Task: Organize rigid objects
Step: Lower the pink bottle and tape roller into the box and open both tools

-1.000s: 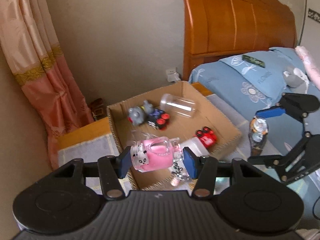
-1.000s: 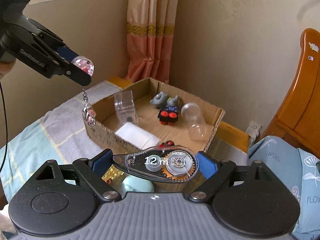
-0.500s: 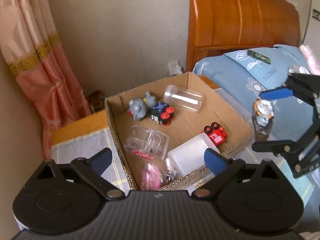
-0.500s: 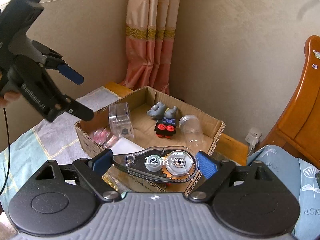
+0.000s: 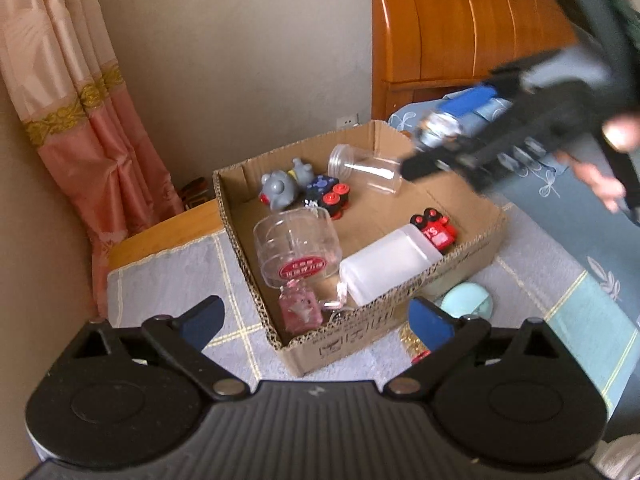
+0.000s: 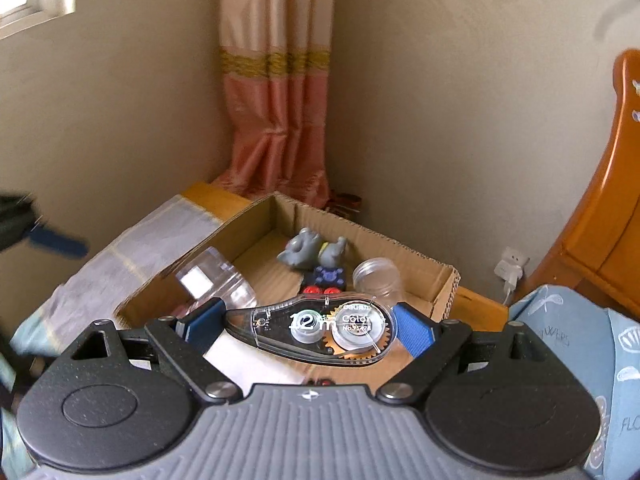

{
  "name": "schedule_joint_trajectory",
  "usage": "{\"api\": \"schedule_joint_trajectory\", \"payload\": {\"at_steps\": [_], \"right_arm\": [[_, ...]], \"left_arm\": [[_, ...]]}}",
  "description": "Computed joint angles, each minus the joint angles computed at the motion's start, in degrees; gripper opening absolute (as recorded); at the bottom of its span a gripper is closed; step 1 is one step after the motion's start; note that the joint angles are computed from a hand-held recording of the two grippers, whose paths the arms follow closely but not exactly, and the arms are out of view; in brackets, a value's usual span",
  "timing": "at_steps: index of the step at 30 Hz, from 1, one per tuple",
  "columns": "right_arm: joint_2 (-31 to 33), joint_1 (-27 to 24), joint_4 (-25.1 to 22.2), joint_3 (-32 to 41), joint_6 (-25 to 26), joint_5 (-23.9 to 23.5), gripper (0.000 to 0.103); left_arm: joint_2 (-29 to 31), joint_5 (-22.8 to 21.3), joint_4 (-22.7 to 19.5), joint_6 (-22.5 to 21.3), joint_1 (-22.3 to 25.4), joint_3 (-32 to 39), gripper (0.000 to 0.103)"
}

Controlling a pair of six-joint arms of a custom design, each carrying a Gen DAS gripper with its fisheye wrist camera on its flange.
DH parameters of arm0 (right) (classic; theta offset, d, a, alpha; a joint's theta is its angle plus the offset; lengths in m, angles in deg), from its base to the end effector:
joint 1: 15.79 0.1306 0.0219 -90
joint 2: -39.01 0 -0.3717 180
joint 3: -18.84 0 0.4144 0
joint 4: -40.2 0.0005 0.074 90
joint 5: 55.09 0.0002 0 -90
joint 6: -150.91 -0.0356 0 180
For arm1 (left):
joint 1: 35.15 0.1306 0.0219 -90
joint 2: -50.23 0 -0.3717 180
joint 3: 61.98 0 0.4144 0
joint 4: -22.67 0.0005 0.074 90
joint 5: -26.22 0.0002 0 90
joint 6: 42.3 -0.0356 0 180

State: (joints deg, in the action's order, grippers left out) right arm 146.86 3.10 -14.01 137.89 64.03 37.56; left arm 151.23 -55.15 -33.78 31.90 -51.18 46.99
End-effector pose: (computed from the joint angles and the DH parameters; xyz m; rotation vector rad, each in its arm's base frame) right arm 0.5895 0.1994 0.4900 -0.4203 2.2836 0.0853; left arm 0.5515 -0.1645 0.4710 0.7276 2.3001 -0.1838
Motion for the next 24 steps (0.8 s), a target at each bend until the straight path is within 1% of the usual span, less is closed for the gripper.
{"api": "schedule_joint_trajectory", "payload": {"at_steps": [2,5,10,20,24], "right_arm": [[2.0,0.1,-1.3,2.5,-1.0,1.3,0.103],[3.1,0.3,-2.5,3.7,-2.3,2.6,0.103],[1.5,0.8,-2.3,1.3,-1.7,4.4,0.103],[-2.4,2.1,-2.4,-2.0,-0.8,5.5,0.103],[-5.0,2.7,-1.7,-4.7,-1.2,5.2,0.103]], "left_arm": [[-0.5,0.2,0.5,0.0,0.1,-0.7,0.098],[-1.0,0.5,0.7,0.3,0.3,-1.3,0.098],[-1.4,1.0,1.3,0.6,0.2,-2.1,0.098],[-3.0,0.4,1.1,0.9,-0.9,-3.5,0.098],[-4.4,-0.1,1.5,1.3,-1.4,-4.5,0.098]]}}
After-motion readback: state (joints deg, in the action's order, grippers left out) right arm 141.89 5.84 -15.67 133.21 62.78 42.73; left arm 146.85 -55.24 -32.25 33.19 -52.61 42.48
